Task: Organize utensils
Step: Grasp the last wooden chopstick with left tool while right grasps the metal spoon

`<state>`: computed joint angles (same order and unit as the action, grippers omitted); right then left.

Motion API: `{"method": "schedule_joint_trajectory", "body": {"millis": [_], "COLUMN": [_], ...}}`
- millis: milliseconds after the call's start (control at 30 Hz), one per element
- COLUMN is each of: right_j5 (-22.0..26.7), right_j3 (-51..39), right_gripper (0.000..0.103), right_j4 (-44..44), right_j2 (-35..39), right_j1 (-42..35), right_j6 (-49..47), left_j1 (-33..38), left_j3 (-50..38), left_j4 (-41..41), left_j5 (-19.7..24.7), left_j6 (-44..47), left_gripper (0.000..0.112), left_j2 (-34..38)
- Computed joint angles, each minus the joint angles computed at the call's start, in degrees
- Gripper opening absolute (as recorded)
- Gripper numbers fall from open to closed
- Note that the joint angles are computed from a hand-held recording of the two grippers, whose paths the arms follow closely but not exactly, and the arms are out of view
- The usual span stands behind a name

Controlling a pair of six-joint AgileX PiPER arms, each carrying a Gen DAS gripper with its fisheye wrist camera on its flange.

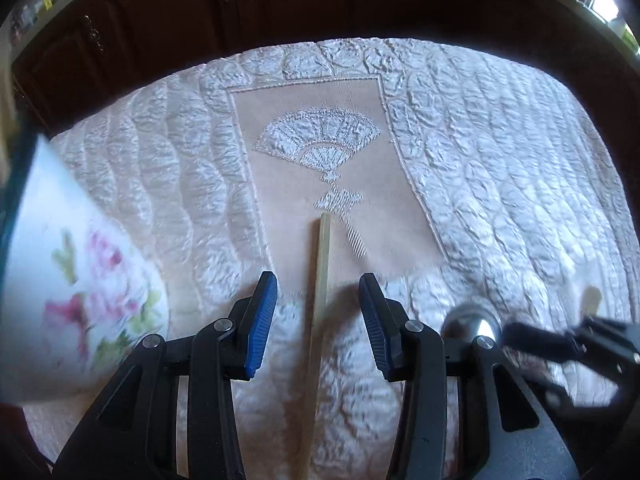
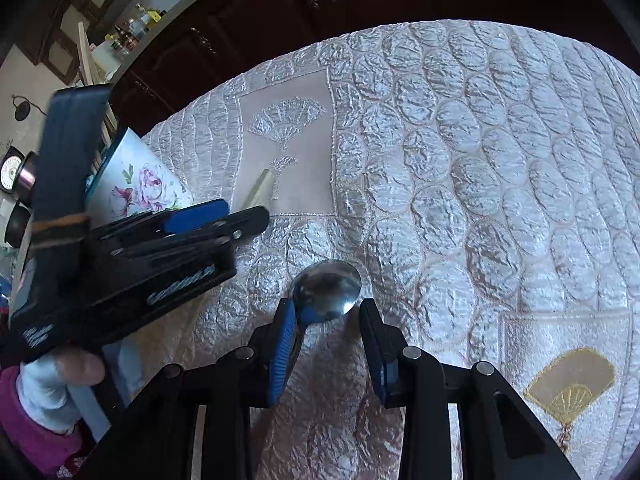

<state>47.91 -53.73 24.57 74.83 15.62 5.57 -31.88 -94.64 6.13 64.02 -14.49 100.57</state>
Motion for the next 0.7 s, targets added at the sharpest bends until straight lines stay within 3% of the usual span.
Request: {"method": "schedule_joint_trajectory", "body": {"millis": [300,367,433,500,700], "right_j5": [-1.29,-0.73,0.99,2.65,9.61], "right_j3": [10.21,11.16,12.4,12.72,11.42], "right_gripper": [0.032,0.023,0.019,0.015,0.005], "right_j4": [29.2,32.3,37.11,38.34,34.17], "right_j2": [1.02,1.87,3.24,3.4,-3.17], "right_j1": [-13.3,-15.63,-18.86,-20.55,-24.27], "right_j6": [-28.1,-31.93,-36.78,-38.46,-35.94], "left_j1": [-0.04,0.18,1.11,2.1,5.04], "left_j3": [-6.93,-8.29,-7.75,-6.77,2.3], "left_j4": [-0.16,-1.4,-2.84,-5.39,-14.43], "left_j5": [2.25,2.58,2.0,0.87,-1.93], "left_j6": [-1.8,-1.48,-0.31,1.83,7.21], "left_gripper": [0.043,0.043,0.036,0.006,0.005], "left_j2": [5.36,6.3,5.81,5.35,-2.63]}}
